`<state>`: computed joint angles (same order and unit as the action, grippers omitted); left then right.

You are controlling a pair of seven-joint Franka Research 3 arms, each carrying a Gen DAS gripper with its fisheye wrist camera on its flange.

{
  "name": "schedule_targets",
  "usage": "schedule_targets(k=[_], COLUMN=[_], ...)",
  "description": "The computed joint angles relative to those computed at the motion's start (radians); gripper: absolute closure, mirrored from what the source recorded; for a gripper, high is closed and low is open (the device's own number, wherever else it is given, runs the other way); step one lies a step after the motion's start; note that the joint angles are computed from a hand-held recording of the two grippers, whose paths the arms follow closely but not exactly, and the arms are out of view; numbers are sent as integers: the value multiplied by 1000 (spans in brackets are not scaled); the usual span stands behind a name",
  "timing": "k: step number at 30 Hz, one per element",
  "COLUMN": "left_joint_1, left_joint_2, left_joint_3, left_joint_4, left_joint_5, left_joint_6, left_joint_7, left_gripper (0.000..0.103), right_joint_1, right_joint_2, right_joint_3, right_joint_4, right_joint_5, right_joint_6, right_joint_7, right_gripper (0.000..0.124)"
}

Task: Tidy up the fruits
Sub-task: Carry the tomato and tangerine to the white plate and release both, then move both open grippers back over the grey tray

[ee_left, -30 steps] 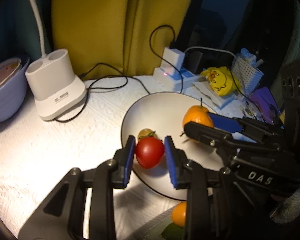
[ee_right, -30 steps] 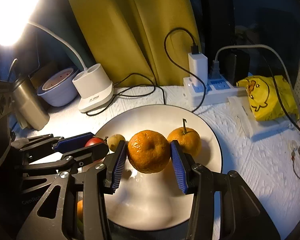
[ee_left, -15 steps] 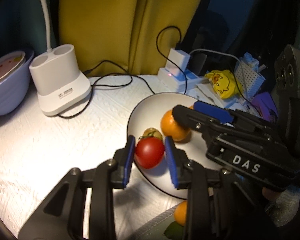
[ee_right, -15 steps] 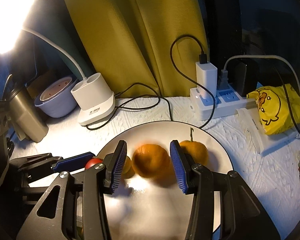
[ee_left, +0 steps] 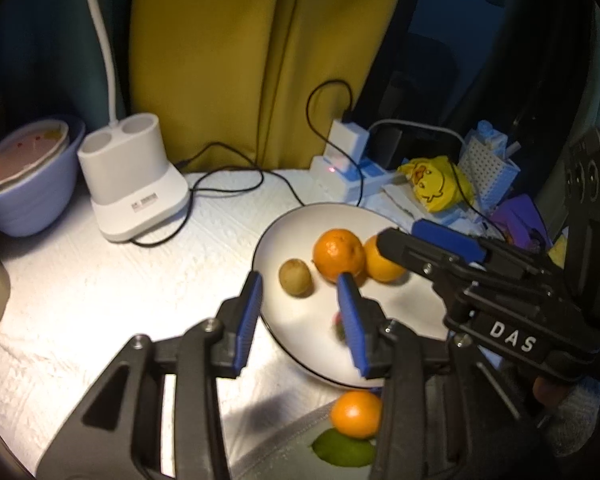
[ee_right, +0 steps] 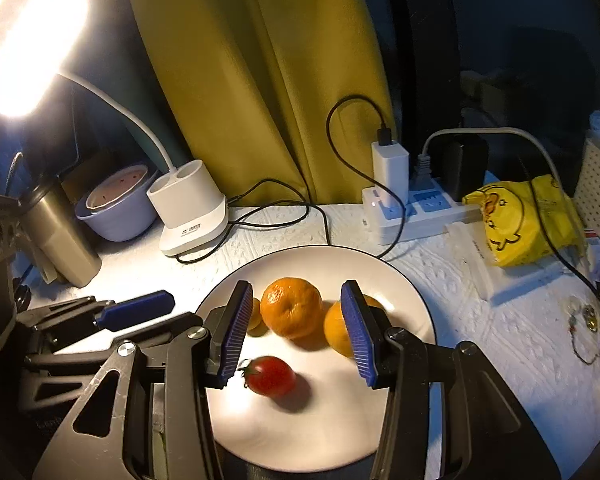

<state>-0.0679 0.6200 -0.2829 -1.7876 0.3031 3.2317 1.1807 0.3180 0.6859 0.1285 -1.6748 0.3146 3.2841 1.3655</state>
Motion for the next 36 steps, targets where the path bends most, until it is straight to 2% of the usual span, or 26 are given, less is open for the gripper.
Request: schedule_targets(k=[12,26,36], left_joint_1=[-52,-200,-227], left_joint_2=[-138,-282,-337], left_joint_3=[74,226,228], left_joint_4=[-173,-383,-494], left_joint_5=[15,-51,-140], left_joint_6=[81,190,221], left_joint_7=[-57,-57,5], left_gripper=[63,63,63], right_joint_1=[-9,-4,-2], right_joint_2=[-137,-284,-329], right_joint_3=[24,46,59], right_joint_4=[-210,-450,-550], right_joint_5=[7,-18,-67], right_joint_6=[103,196,222], right_joint_7=[21,85,145], right_gripper=[76,76,76])
